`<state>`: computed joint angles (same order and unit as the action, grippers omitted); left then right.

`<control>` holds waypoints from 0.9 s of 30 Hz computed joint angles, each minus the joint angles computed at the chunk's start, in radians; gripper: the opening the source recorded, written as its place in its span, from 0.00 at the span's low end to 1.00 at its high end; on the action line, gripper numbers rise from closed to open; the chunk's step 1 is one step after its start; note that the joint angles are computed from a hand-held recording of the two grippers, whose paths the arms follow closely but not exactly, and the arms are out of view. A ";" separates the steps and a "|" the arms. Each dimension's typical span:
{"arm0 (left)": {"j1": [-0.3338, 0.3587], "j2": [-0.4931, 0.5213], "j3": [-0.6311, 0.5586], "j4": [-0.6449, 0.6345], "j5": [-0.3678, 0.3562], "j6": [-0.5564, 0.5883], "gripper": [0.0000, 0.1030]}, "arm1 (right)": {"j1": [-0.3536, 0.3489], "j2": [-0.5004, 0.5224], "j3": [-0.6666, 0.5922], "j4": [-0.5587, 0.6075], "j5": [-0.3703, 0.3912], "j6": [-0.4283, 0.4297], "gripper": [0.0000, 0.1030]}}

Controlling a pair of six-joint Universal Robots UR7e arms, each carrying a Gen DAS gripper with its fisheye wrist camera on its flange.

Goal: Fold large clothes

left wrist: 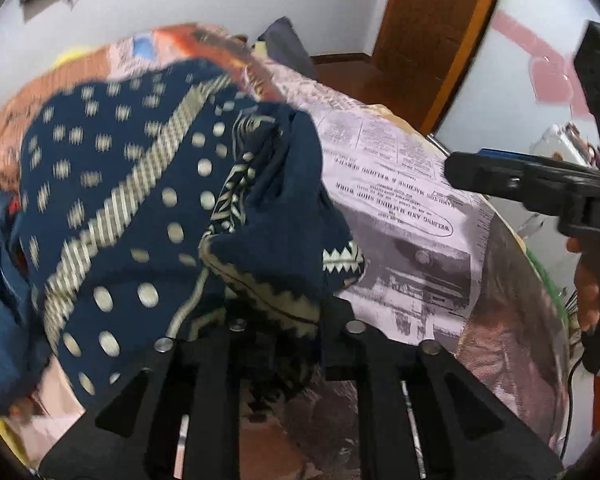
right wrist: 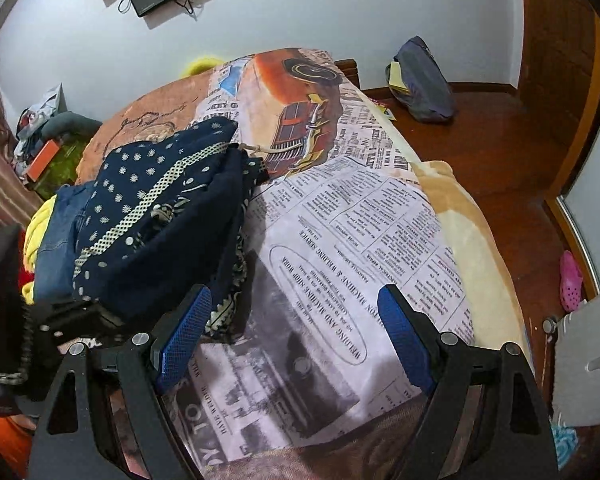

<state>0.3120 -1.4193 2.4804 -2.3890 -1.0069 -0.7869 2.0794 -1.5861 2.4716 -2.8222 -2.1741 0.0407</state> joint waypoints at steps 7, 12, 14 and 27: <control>-0.137 -0.147 0.041 0.155 -0.042 -0.053 0.52 | 0.061 0.002 -0.020 0.041 -0.013 0.016 0.80; -0.227 -0.301 0.019 0.451 0.023 -0.179 0.58 | 0.107 0.060 -0.045 0.006 0.011 -0.005 0.80; -0.244 -0.353 0.001 0.578 0.068 -0.243 0.64 | 0.116 0.098 -0.057 -0.017 0.029 -0.017 0.80; -0.033 -0.414 -0.034 0.648 0.178 -0.300 0.71 | 0.077 0.340 -0.134 -0.054 0.078 -0.059 0.80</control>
<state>0.2790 -1.8335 2.4459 -1.7405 -0.8289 -1.0865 2.1568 -1.2463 2.3373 -2.8760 -2.0966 -0.0180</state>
